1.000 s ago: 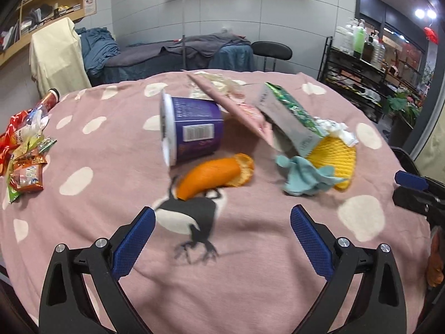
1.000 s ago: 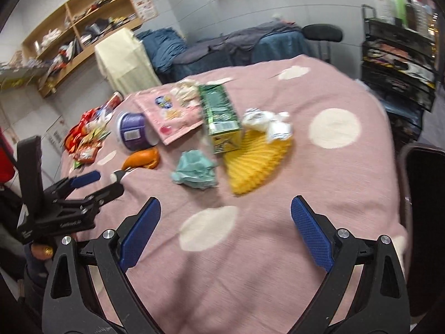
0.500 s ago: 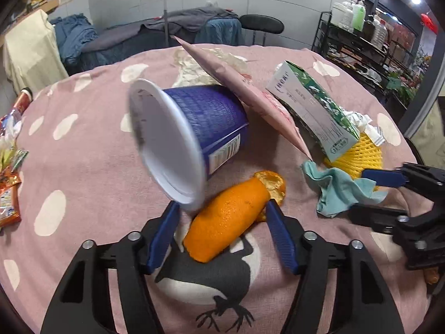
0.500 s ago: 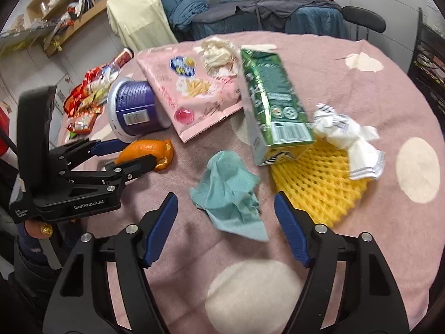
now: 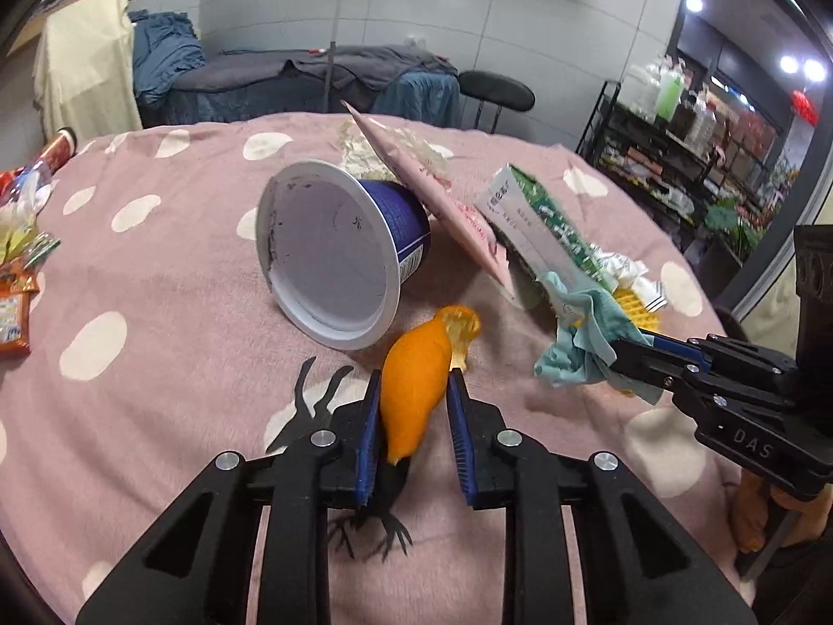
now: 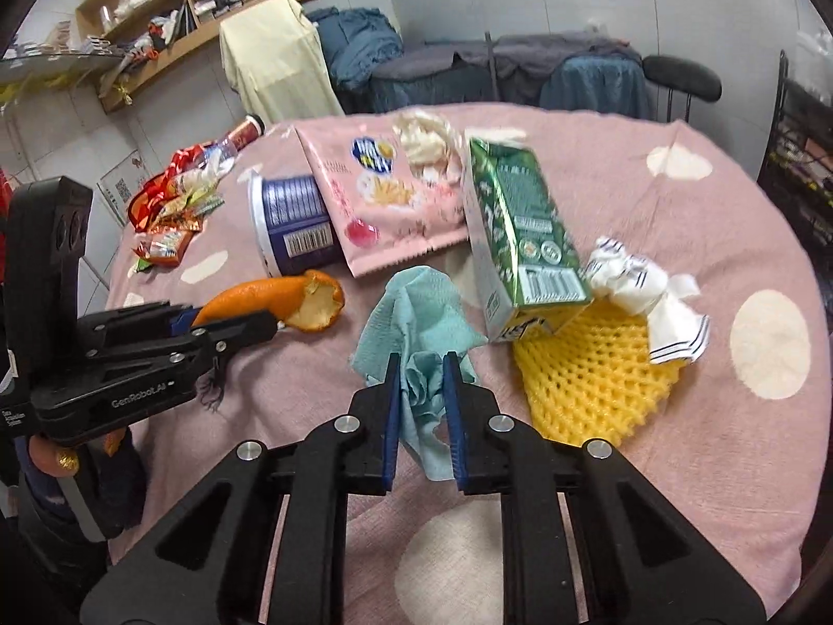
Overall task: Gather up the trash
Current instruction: 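Grasp the orange peel with left tool while right tool grasps teal cloth, then carry teal cloth into the black bin and open right tool while left carries orange peel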
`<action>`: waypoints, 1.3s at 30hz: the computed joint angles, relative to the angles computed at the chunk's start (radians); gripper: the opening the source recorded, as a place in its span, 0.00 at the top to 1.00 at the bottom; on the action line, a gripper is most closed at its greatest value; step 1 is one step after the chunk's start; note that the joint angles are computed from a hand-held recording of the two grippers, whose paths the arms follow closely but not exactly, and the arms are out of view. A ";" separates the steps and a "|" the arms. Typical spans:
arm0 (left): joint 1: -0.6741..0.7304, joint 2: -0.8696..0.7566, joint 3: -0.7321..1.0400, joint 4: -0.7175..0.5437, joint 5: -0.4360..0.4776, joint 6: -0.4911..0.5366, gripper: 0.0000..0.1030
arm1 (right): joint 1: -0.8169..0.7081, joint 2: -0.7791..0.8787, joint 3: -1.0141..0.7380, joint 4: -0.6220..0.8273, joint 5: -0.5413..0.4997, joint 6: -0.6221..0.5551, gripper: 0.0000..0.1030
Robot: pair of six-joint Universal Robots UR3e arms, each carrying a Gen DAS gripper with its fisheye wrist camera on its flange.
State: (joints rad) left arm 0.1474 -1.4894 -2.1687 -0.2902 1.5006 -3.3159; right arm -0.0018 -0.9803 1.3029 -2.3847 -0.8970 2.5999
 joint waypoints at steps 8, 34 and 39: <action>-0.111 0.068 -0.043 0.071 0.109 -0.099 0.78 | -0.071 -0.084 0.184 -0.263 0.100 0.080 0.85; -0.485 -0.321 0.404 0.093 0.106 -0.158 0.78 | -0.539 -0.394 0.631 -0.421 0.194 -0.028 0.85; -0.530 -0.414 0.521 0.058 0.091 -0.162 0.78 | -0.613 -0.341 0.607 -0.447 0.166 0.003 0.85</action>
State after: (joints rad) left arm -0.3824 -1.9030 -1.6481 -0.2317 1.5915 -3.4779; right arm -0.6145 -1.3214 1.9097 -2.8318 -0.7309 2.6025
